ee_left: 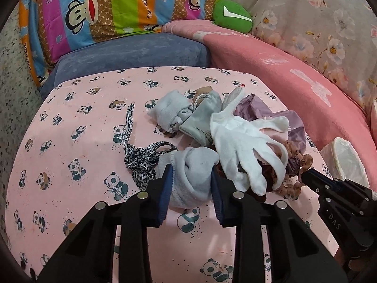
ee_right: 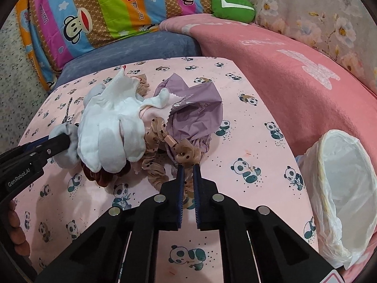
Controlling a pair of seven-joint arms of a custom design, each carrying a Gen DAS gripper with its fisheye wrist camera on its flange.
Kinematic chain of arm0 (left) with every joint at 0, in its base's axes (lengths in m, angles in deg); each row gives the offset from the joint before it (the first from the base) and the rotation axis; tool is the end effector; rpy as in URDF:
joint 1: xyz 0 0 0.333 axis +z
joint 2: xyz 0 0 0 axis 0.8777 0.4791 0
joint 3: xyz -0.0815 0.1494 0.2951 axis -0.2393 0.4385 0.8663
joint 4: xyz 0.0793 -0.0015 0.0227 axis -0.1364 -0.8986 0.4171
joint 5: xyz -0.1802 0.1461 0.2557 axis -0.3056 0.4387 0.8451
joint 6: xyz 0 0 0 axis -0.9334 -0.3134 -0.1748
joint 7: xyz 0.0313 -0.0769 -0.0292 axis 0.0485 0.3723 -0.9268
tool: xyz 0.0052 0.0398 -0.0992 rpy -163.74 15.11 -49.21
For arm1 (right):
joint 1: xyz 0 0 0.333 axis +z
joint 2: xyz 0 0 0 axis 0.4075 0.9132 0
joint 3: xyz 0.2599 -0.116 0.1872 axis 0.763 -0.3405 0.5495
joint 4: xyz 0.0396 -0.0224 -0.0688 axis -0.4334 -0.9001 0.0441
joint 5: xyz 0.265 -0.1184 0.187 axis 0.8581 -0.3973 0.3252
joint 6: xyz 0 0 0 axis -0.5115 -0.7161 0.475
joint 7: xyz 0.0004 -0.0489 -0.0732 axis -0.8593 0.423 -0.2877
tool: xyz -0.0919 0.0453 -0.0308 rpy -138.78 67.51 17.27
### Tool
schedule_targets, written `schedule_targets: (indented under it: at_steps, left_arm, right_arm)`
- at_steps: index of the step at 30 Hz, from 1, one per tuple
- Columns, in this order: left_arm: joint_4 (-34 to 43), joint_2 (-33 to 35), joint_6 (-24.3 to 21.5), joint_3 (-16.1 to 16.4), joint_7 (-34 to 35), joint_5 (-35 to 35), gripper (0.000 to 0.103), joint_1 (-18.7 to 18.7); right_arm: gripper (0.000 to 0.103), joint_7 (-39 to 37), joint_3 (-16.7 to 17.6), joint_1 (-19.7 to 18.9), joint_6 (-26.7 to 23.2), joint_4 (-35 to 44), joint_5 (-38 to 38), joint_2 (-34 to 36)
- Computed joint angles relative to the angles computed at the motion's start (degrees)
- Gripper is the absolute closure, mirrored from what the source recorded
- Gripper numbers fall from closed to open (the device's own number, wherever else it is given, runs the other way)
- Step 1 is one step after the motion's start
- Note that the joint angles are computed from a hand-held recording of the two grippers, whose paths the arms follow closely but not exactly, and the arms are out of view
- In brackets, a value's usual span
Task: Collect trash
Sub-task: 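Move the left tool to the blue sock and close its fingers on it, then carry the blue sock with the left tool over the wastebasket and release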
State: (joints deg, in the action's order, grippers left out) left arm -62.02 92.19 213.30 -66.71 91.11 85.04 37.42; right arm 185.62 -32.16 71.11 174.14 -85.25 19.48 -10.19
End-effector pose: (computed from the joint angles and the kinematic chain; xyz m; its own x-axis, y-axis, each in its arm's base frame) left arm 0.7000 -0.4029 0.3078 -0.3931 -0.9091 0.1377 -0.7117 0.2060 -0.6716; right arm 0.6497 0.2399 0.2859 -0.2558 -0.9667 -0.0014 -0.7421 0.1972 -0.6407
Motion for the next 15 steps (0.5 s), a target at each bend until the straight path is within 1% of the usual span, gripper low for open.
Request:
schedule_targets:
  at_steps: [4,6,10,13,15]
  left_arm:
    - [-1.72,-1.53,1.18,0.47,-0.78,0.45,0.074,-0.41]
    - [-2.98,-2.52,2.19,0.5,-1.07,0.77,0.074,-0.49]
    - [-5.19,-4.42,4.38,0.51,-1.56,1.52,0.074,-0.78]
    - [-6.73,-5.8,6.21,0.6,-1.91,2.24,0.074,-1.12]
    - [-7.49,-6.48,7.13,0.63,-2.11,2.66,0.074,-1.39]
  right_arm:
    - [0.099,0.38,-1.72,1.66,1.96,-1.96,0.3,-0.79]
    - [0.099,0.45,-3.25,3.11,3.26,-3.57,0.91,-1.55]
    - [0.1,-0.17,-6.99,6.56,5.88,-6.79,3.3,-2.72]
    - [0.1,-0.33,-10.97,10.24,8.23,-9.85,5.59,-3.39]
    - [0.1,-0.92,-12.84,12.03,9.37,-11.32,7.1,-3.64]
